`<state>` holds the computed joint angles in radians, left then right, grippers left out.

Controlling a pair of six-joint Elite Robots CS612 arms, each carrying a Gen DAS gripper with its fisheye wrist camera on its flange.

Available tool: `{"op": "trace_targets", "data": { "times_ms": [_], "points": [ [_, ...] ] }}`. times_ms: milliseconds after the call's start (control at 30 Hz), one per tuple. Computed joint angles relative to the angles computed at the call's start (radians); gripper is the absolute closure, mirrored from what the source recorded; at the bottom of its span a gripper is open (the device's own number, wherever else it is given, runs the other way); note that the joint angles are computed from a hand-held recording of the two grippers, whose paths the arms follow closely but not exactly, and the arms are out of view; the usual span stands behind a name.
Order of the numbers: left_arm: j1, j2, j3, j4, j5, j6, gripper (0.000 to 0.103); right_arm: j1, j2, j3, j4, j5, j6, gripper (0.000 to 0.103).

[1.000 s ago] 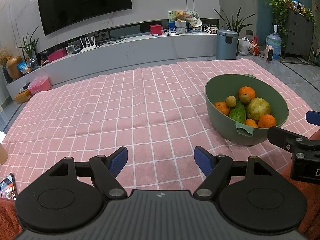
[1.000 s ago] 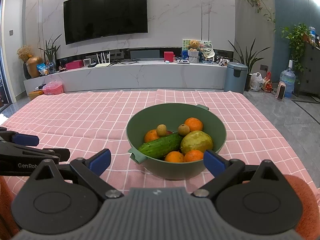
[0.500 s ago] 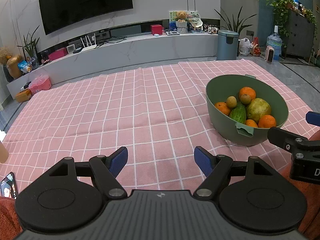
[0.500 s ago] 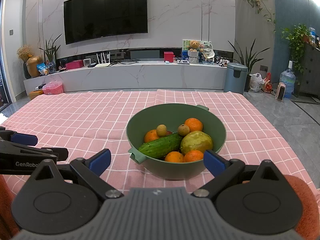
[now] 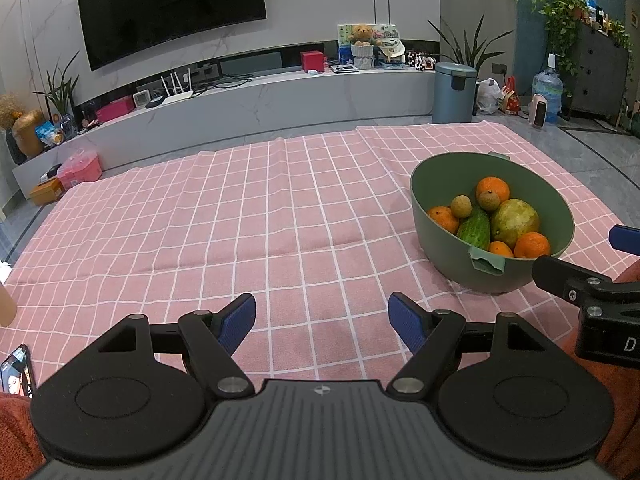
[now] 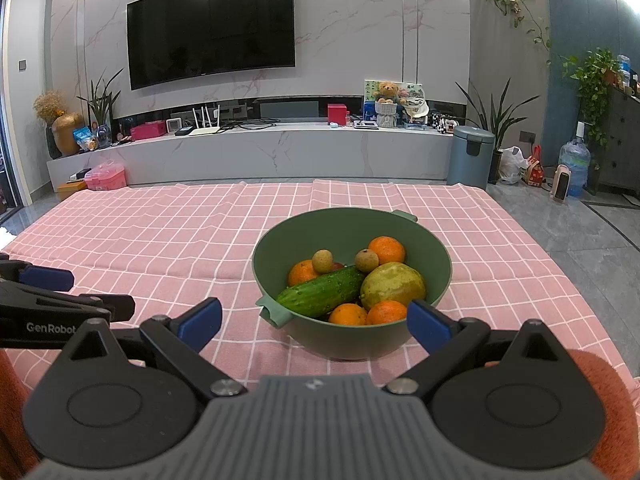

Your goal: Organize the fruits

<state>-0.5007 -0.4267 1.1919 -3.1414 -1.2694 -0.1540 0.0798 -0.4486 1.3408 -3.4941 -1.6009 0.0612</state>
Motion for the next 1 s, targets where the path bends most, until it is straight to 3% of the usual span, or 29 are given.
{"op": "trace_targets", "data": {
  "times_ms": [1000],
  "points": [
    [-0.002, -0.005, 0.007, -0.015, -0.008, 0.007, 0.014, -0.001, -0.001, 0.001, 0.0, 0.001, -0.002, 0.008]
  ]
}}
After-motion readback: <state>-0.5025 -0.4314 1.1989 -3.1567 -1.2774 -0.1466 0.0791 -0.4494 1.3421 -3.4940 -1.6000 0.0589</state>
